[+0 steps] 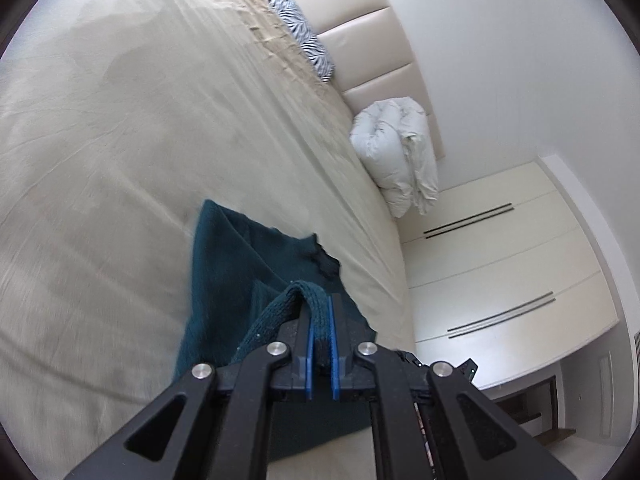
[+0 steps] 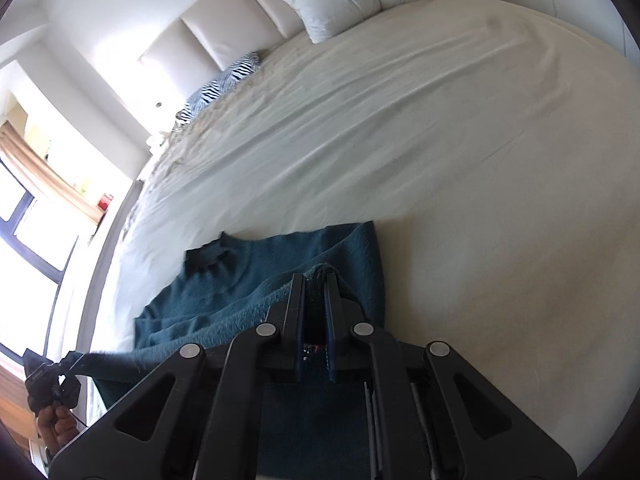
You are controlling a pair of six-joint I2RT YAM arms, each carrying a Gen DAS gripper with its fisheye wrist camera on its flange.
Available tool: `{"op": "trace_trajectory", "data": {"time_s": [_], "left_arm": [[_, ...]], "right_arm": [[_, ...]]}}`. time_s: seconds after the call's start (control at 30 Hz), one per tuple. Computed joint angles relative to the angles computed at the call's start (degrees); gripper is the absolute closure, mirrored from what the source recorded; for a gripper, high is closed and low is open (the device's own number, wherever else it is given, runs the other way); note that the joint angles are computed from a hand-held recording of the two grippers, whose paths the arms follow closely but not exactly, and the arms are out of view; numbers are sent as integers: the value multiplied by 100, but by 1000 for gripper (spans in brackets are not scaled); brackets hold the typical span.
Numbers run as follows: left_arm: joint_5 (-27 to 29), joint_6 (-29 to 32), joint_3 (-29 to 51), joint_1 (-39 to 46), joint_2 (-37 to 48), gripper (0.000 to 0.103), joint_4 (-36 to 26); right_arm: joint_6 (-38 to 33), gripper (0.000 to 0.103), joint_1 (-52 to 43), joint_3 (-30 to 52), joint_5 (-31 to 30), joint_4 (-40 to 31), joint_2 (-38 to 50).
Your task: Fold small clothes
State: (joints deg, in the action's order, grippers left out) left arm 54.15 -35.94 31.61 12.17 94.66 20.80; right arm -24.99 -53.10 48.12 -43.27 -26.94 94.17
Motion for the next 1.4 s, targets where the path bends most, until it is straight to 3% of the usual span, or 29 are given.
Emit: {"op": "trace_trajectory", "data": {"time_s": [0.3,0.33,0.37,0.43,0.47,0.57,0.7,0.9,1.03,1.13,1.2,1.23,1.3,1.4], "left_arm": [[-617,8,900,-275,1181,94,-71],[-755,29,985,-304,1263,78,-144],[-781,-18,1049,-314,1369,55,-107],[-846,-189,1037,-268,1489,30,35],[-901,-223,992,-251,1493,27,103],[-918,-8,822,-246,1396,27,105],[-1034,378,172,-281,870,27,192],[-1471,867,-916,-309,67,27,468],[-1688,1044,-1334,-345,10,28,646],[-1817,1014,-1547,-492,46,35,891],[-2015,1035,-1655,-680,-14,38,987],[-2117,1045,-1693,-785,-26,42,1020],[-2300,1039,-1766,-966,-56,50,1079],[-2558,1068,-1879,-1178,-82,53,1188]], "right_arm": [[1367,95,774,204,564,1417,1091],[1584,94,822,310,598,1507,1278],[1712,94,858,357,657,1579,1391],[1915,89,939,294,915,1896,1494],[1930,80,949,226,944,2046,1501],[1954,47,863,56,832,2347,1520],[1750,47,642,-230,674,2463,1328],[348,47,419,-1133,981,2439,603],[-277,47,327,-1717,1258,2657,248],[-702,51,107,-1917,1204,2605,161],[-986,68,55,-2141,1328,2692,-5],[-1100,70,92,-2273,1482,2806,-72],[-1429,70,-71,-2431,1600,2892,-167],[-1590,70,-392,-2370,1494,2750,-37]]}}
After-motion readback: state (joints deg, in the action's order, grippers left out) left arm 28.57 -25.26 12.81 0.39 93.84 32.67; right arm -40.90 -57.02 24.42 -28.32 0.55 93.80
